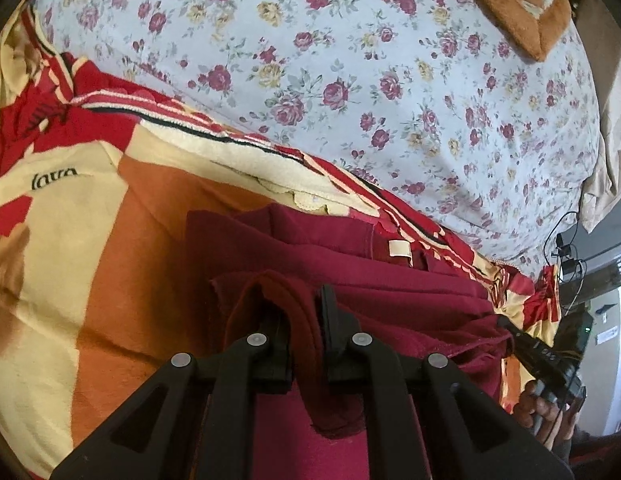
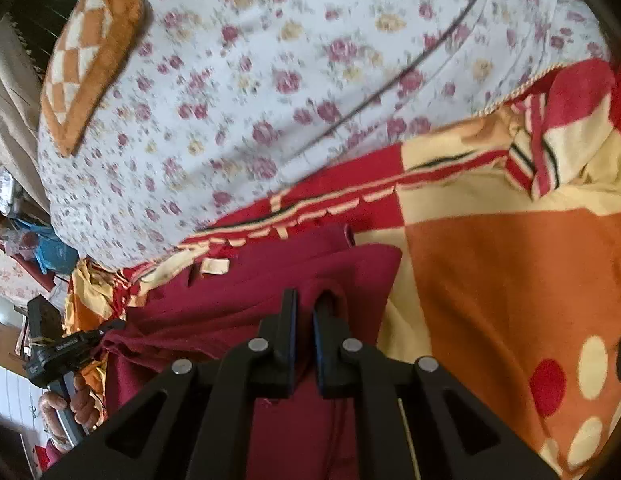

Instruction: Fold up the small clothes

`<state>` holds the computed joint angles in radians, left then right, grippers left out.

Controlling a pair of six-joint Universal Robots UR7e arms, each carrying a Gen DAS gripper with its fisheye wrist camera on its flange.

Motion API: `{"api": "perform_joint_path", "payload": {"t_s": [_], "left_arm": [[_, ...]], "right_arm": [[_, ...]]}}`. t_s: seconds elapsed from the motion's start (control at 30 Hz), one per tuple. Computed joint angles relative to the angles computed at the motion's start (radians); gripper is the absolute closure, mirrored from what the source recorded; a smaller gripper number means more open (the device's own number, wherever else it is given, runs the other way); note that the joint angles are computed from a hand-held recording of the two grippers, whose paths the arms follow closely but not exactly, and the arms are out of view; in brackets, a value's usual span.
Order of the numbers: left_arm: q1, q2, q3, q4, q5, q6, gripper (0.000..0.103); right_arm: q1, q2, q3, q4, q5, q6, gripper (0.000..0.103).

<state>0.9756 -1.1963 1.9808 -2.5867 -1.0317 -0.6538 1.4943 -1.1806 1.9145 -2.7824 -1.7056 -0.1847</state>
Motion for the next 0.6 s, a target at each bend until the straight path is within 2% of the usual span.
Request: {"api": "perform_joint_path", "payload": {"t_s": [0.1, 0.2, 0.3, 0.37, 0.4, 0.43, 0.5, 0.6], "left_arm": [[-0.001, 0.000, 0.002, 0.003, -0.001, 0.010, 0.100], [0.009, -0.004, 0.000, 0.004, -0.031, 0.006, 0.094], [0.014, -0.024, 0.018, -0.067, -0.090, 0.026, 0.076], [0.008, -0.041, 0.031, -0.110, -0.102, 0.032, 0.060], [0.003, -0.053, 0.040, -0.136, -0.100, 0.033, 0.058], [0.001, -0.059, 0.042, -0.145, -0.100, 0.035, 0.057], [-0.012, -0.069, 0.048, -0.147, -0.066, 0.033, 0.054], [-0.038, -0.089, 0.067, -0.156, 0.006, 0.031, 0.054]], "right_arm": [[-0.002, 0.015, -0.008, 0.008, -0.014, -0.001, 0.096], [-0.016, 0.014, -0.007, 0.012, 0.011, 0.018, 0.096], [-0.028, -0.003, -0.002, 0.024, 0.051, 0.046, 0.090], [-0.022, -0.015, 0.012, -0.009, 0.033, 0.049, 0.075], [-0.016, -0.024, 0.023, -0.037, 0.016, 0.050, 0.060], [-0.015, -0.034, 0.032, -0.055, 0.018, 0.050, 0.056], [-0.020, -0.059, 0.048, -0.067, 0.048, 0.038, 0.056], [-0.001, -0.079, 0.071, -0.095, 0.028, -0.003, 0.056]]}}
